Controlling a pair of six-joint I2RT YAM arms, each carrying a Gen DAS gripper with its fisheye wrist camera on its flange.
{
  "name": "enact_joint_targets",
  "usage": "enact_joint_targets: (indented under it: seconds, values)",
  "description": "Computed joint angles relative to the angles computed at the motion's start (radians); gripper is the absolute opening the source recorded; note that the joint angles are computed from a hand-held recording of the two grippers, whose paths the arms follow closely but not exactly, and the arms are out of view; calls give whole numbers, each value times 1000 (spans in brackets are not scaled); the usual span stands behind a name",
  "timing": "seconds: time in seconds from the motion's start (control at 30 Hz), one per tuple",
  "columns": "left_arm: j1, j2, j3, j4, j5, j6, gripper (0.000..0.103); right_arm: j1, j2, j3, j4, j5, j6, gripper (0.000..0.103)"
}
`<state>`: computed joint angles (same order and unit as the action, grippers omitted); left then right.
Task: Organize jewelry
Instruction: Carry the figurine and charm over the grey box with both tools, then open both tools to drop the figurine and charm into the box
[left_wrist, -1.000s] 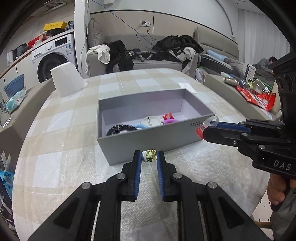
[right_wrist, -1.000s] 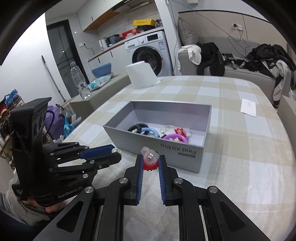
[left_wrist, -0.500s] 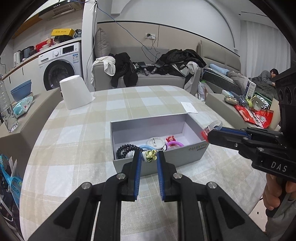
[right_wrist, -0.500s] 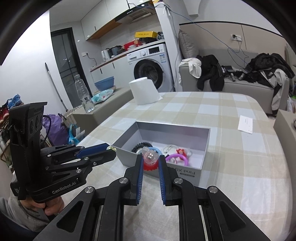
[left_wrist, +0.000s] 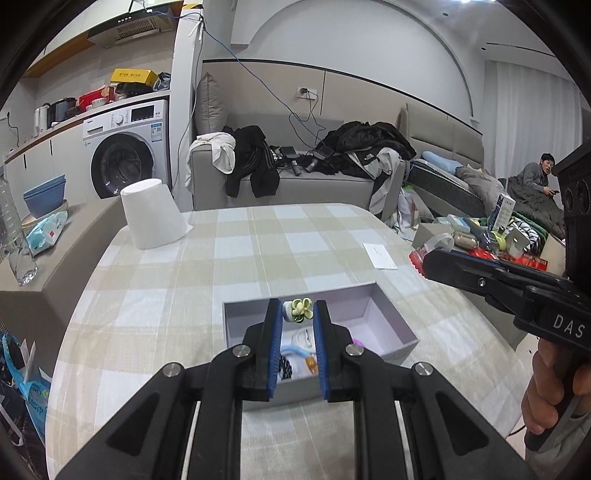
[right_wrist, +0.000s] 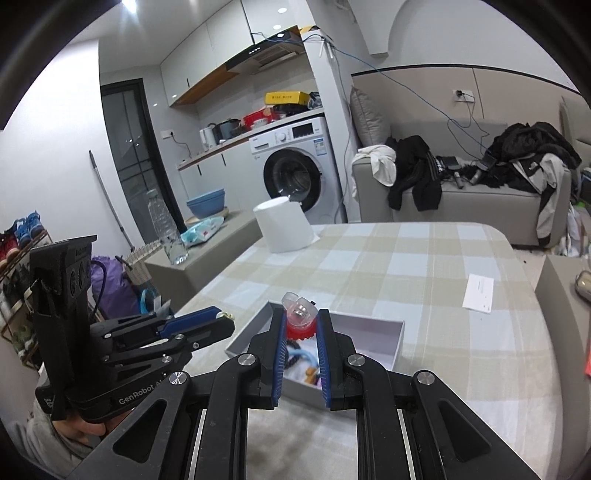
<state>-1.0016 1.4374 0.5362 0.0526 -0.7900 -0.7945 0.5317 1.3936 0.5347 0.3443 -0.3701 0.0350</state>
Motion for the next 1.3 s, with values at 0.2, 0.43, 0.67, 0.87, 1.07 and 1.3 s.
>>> enact_joint_targets:
  seconds: [0.2, 0.43, 0.67, 0.87, 1.07, 1.3]
  values:
    - [37, 42, -29, 58, 8, 3, 12, -18, 81, 35, 33, -18, 13, 15]
    - [58, 72, -31, 52, 17, -17, 12, -17, 174, 65, 40, -9, 6, 15]
    - [76, 106, -25, 70, 39, -13, 12, -19, 227, 83, 45, -6, 6, 15]
    - [90, 147, -11, 94, 60, 6, 12, -22, 282, 112, 38, 1, 7, 15]
    - [88, 193, 9, 98, 66, 13, 12, -7, 338, 136, 30, 24, -2, 15]
    - [89, 229, 21, 100, 71, 9, 12, 5, 369, 145, 30, 47, -8, 15]
